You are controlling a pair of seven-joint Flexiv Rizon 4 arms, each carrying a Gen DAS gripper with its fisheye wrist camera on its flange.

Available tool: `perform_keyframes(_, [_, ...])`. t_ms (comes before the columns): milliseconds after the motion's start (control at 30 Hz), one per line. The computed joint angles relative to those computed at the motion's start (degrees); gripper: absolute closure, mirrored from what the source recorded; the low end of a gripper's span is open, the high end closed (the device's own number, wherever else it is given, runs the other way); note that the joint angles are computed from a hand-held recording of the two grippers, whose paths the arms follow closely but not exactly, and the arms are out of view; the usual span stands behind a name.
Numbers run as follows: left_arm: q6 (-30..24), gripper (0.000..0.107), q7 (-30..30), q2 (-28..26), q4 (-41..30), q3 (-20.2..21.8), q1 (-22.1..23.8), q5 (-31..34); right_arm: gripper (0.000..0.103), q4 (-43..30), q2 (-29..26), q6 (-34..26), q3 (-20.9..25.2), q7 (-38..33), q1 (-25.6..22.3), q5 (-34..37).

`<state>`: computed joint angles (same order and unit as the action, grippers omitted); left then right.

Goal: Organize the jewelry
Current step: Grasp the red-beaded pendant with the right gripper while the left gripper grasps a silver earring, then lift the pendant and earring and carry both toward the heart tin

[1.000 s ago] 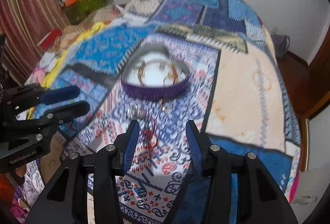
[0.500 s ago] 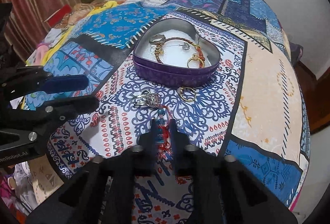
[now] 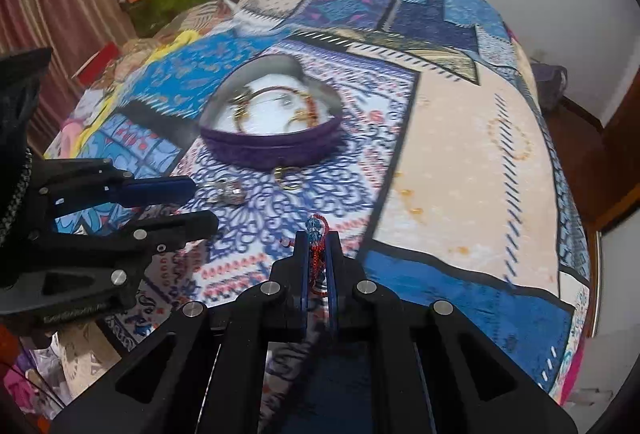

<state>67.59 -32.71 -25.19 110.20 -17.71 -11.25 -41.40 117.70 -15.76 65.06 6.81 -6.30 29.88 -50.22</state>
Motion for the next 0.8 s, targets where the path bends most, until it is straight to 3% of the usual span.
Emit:
perform_keyframes(200, [-3.26,0.075,-1.1,-0.63,-1.54,0.34,-0.59,0.4,0.096,1.05,0.63,1.89,-0.86,2.91,-0.79,-2.51])
perform_keyframes(800, [0.66,0.076,-6.53,-3.81,-4.74,0.6,-1.77,6.26,0.096,1.94,0.84,4.41,-1.42,6.23,-2.01,-6.43])
